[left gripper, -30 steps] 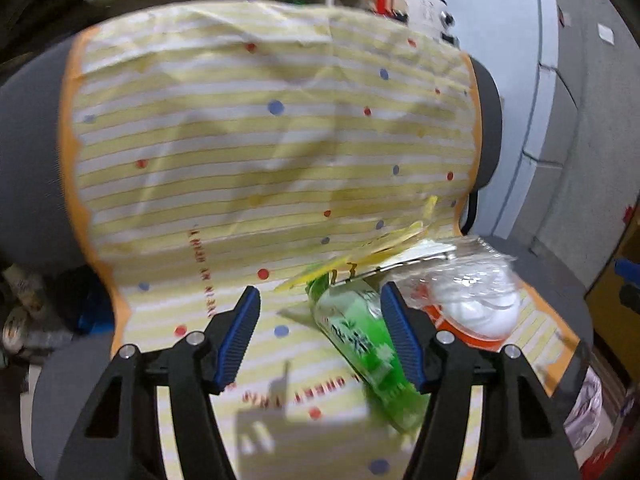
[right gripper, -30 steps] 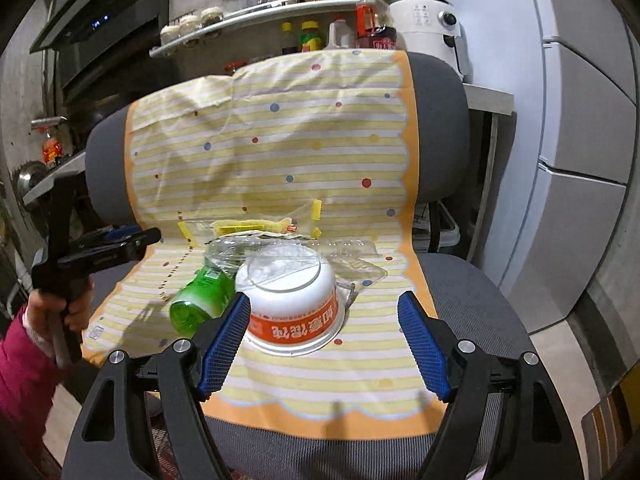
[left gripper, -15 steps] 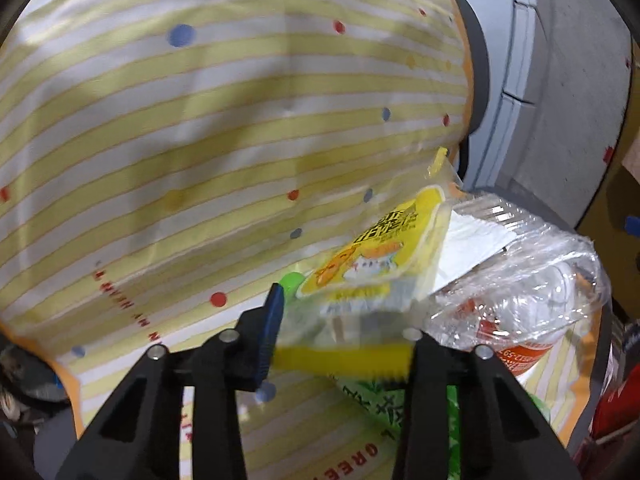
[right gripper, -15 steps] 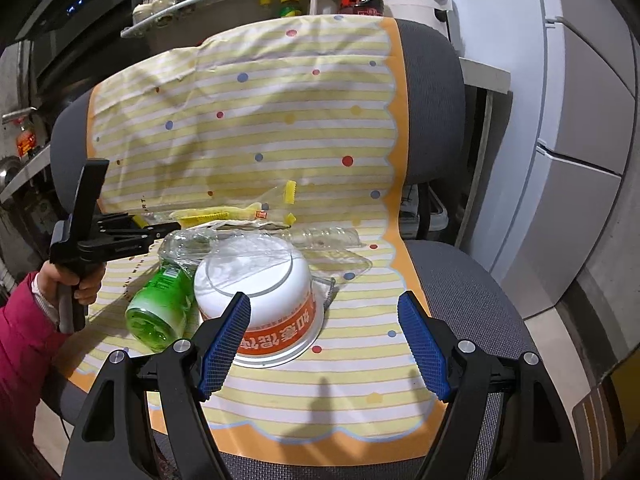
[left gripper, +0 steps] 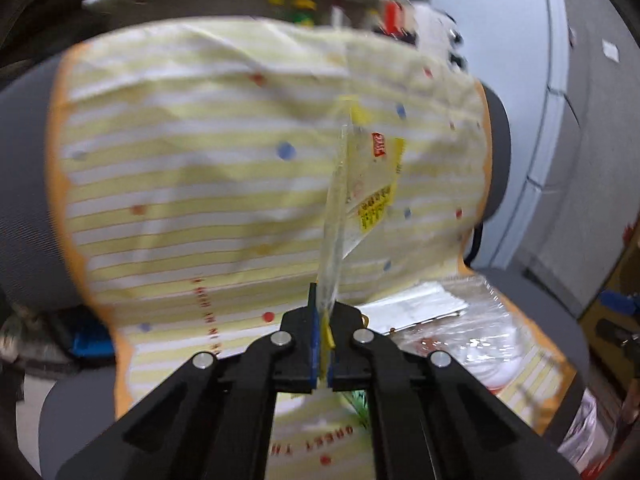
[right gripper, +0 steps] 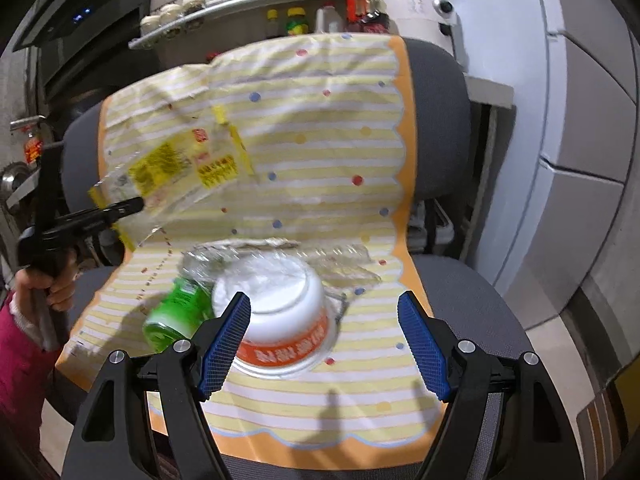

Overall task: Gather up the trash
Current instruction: 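Grasp the yellow snack wrapper with the left gripper and lift it, then grasp the white crumpled paper with the right gripper while the left holds the wrapper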

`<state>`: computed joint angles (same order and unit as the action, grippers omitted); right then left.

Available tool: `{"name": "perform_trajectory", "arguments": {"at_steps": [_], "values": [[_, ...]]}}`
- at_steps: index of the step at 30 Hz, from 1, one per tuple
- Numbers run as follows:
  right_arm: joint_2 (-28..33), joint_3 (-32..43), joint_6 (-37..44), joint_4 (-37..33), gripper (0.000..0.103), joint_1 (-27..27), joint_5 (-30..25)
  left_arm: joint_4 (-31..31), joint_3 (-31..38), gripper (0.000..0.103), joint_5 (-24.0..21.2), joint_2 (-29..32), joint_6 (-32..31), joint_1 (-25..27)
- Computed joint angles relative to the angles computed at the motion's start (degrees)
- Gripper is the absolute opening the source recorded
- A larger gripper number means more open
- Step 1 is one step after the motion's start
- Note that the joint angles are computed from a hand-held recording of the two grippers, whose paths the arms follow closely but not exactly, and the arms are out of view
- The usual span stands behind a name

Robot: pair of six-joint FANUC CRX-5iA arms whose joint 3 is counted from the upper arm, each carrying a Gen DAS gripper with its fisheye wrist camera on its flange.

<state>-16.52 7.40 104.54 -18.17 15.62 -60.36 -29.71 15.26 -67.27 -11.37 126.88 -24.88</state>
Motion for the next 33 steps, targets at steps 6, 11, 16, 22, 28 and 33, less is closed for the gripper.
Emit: {"name": "perform_trajectory", "arguments": {"at_steps": [6, 11, 16, 22, 28, 33], "values": [[3.6, 5.6, 4.3, -3.5, 0.069, 3.6, -1.3, -5.4, 1.0, 0.0, -7.0, -1.8, 7.6, -5.7], [10.7, 11.8, 4.7, -3.0, 0.066, 6.7, -4.1, -3.9, -0.8, 0.0, -6.8, -2.4, 8.8, -4.5], [22.3, 24.7, 4.2, -4.8, 0.067, 7.6, -17.9, -2.2, -2.3, 0.0, -6.1, -2.8, 8.7, -3.1], [28.7, 30.6, 1.8, 1.5, 0.072, 11.8, -22.6, -0.9, -3.0, 0.0, -4.8, -2.8, 8.5, -1.0], [32.2, 32.9, -3.6, 2.5, 0.064, 12.3, -26.6, 0.9, -4.4, 0.0, -3.0, -2.9, 7.6, 0.6], [32.4, 33.6, -3.3, 1.2, 0.027, 12.0, -27.8, 0.6, -4.4, 0.0, -3.2, -2.9, 8.1, 0.5]]}}
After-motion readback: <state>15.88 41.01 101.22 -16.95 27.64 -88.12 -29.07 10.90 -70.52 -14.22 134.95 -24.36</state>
